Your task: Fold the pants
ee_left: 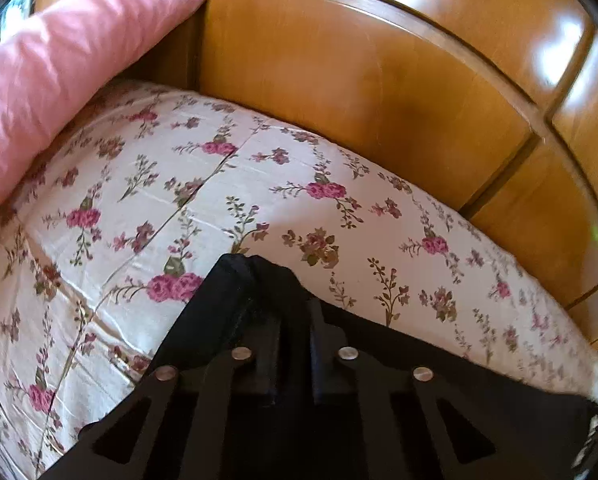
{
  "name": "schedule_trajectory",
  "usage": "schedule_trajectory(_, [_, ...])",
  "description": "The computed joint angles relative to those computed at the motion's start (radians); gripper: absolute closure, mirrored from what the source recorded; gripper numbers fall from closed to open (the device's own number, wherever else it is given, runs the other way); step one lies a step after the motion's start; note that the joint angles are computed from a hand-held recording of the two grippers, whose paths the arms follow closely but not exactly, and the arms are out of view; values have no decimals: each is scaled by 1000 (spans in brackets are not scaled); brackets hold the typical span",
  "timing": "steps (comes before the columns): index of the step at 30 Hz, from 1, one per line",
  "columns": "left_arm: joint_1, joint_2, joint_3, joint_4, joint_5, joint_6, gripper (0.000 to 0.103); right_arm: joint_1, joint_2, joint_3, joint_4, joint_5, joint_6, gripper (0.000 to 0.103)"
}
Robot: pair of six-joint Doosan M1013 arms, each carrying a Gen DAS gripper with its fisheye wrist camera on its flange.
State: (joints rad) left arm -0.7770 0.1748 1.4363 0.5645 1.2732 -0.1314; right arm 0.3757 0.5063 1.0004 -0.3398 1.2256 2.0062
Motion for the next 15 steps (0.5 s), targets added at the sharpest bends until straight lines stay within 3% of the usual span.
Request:
schedule_trajectory(5, [4,-26,12,8,-37,-29,95,-24,3,-31,82,19,26,84])
schedule_trajectory(15, [-37,-99,43,149,-136,-185,95,-67,-74,13,237,-101,93,85])
